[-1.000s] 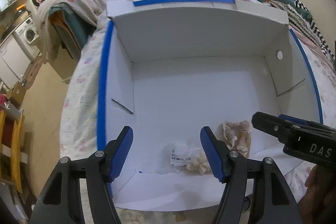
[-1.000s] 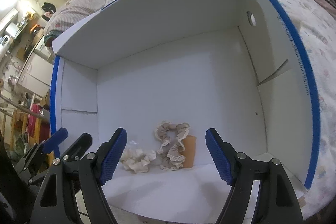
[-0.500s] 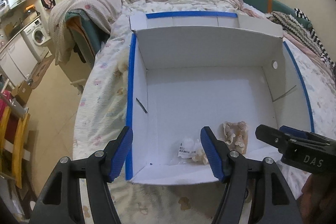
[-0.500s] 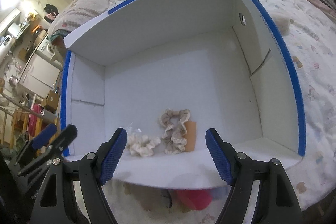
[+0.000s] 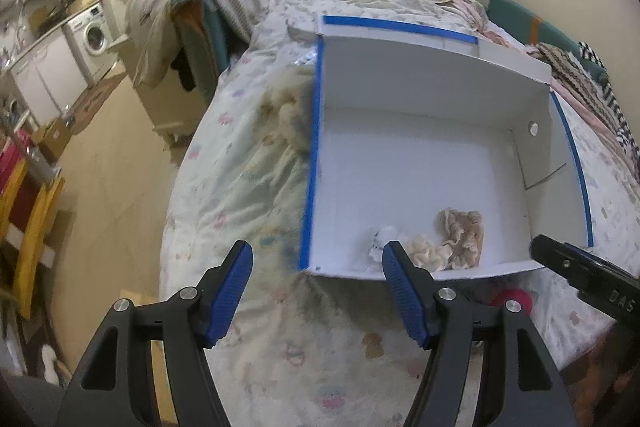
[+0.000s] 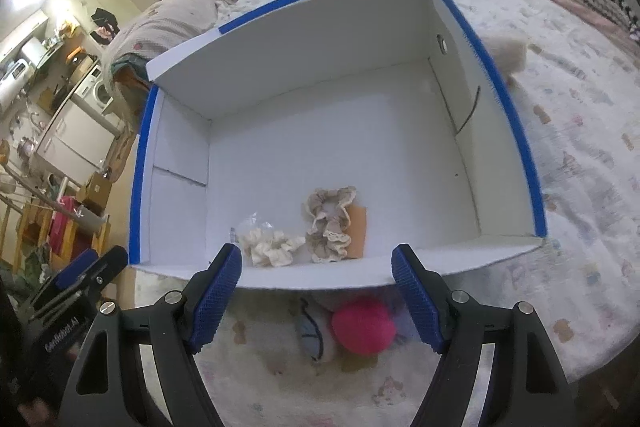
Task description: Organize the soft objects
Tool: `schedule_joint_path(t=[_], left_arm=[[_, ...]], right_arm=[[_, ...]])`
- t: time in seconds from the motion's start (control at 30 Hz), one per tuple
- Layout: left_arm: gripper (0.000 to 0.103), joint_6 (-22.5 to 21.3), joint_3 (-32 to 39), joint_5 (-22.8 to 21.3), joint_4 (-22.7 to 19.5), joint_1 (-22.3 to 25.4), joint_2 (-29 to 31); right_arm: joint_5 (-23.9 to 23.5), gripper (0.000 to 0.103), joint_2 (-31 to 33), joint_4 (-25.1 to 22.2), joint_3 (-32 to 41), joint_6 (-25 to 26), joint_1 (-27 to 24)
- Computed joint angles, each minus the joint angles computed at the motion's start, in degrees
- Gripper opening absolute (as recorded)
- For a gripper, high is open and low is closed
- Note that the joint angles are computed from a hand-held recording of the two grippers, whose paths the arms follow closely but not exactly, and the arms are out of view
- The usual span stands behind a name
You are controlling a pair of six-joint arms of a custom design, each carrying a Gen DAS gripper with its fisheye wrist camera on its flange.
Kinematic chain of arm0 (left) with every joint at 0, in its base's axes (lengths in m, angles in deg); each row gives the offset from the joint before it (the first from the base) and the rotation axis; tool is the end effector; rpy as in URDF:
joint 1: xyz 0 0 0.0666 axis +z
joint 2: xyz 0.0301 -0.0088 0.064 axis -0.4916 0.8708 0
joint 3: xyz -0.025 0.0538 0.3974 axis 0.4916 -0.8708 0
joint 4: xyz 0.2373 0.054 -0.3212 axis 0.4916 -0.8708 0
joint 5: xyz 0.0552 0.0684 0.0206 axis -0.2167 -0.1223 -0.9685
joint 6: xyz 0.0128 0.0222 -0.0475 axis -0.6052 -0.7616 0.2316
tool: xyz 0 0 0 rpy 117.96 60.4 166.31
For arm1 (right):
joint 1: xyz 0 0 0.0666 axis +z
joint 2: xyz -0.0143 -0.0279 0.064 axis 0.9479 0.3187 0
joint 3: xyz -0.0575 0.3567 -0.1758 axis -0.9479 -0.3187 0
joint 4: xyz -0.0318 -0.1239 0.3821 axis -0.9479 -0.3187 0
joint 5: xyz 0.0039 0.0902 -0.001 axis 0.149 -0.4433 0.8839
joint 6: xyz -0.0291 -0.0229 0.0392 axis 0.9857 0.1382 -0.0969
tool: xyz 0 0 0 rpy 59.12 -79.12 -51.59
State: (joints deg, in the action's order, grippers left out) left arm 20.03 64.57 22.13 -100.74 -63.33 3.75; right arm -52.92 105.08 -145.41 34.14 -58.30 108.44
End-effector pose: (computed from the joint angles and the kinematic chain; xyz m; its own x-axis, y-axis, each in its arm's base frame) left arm 0.4232 -0.2854 0.4846 -0.6620 0.4708 -0.5832 0.5777 0.8162 0.0032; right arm 0.3185 0.2206 0.4481 -0.5568 0.6818 -0.4744 0.6044 0.7244 0.3317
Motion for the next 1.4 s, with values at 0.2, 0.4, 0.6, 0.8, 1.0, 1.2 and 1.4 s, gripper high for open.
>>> schedule_joint_path(t=[0.2, 0.4, 0.6, 0.8, 1.0, 1.2, 1.4], left_arm=[[0.065, 0.9, -2.3, -0.5, -0.4, 1.8, -1.6], [0.065, 0.1, -4.3, -1.2, -0.4, 3.2, -2.5], [0.065, -1.3, -5.1, -0.7, -0.2, 4.5, -2.4], [0.065, -0.6, -4.1, 0.7, -2.2, 5.4, -0.8], [0.065, -0.8, -3.9, 0.7, -2.8, 4.4, -0.1], [0.065, -1.2, -3.9, 0.9, -3.7, 2.1, 0.3], [0.065, -1.4, -3.2, -0.3, -6.4, -3.0, 2.1]], right_arm=[[1.5, 0.082, -0.9, -1.3, -1.0, -3.5, 2.9], [0.7, 0.082, -3.2, -1.8, -4.1, -8.3, 4.2], [-3.6, 0.082, -4.9, -0.4, -7.7, -12.1, 2.3], [-9.7, 0.061, -2.6, 3.2, -8.5, -9.0, -0.2], [-12.5, 0.044, 0.8, 2.5, -7.3, -5.6, -1.1], [-9.3, 0.042, -3.4, 5.2, -8.8, -7.7, 0.4], [-5.0, 0.042, -7.6, 2.2, -10.1, -13.4, 2.1]])
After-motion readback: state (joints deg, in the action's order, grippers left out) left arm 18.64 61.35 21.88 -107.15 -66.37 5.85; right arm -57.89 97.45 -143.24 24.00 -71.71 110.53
